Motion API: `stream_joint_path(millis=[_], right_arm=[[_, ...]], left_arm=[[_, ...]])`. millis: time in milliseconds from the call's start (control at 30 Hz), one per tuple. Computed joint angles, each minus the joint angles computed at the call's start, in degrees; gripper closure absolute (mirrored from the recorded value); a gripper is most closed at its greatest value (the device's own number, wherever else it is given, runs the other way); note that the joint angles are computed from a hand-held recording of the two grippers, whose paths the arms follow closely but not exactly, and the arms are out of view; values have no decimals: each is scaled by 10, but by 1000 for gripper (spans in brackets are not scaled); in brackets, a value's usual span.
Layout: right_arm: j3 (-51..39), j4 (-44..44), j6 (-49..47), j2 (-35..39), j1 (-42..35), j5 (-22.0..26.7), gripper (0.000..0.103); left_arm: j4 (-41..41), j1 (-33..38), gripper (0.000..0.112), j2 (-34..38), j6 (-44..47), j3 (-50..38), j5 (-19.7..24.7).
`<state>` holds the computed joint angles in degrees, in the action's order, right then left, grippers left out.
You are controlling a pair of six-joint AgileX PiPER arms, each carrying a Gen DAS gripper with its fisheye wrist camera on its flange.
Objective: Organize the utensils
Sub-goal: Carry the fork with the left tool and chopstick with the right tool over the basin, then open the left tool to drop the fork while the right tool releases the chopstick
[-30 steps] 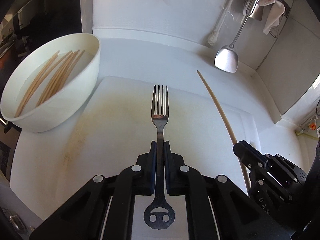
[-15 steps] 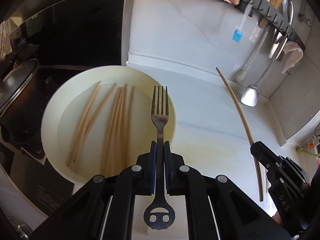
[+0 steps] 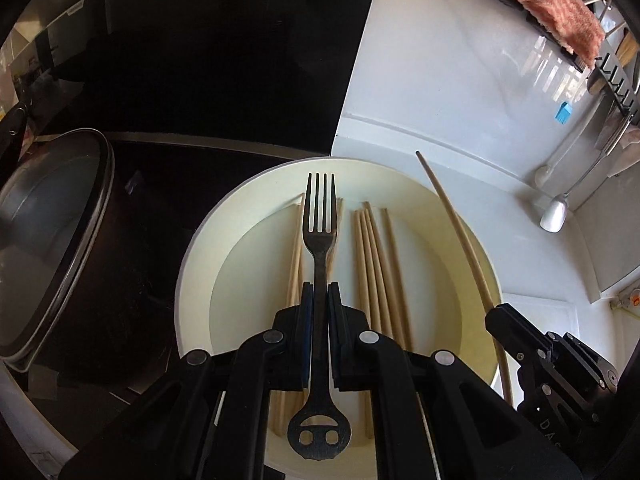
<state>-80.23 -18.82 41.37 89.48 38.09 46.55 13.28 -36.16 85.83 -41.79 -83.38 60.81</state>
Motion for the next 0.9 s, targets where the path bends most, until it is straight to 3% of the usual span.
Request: stream_joint_path(millis=[300, 900], right_arm=[[-97, 29, 3, 103, 9, 49, 97], [-157, 124, -27, 173, -27, 115, 96]], left_arm=[[-89, 67, 104, 28, 105, 15, -32], [-122, 90, 104, 79, 157, 14, -4]])
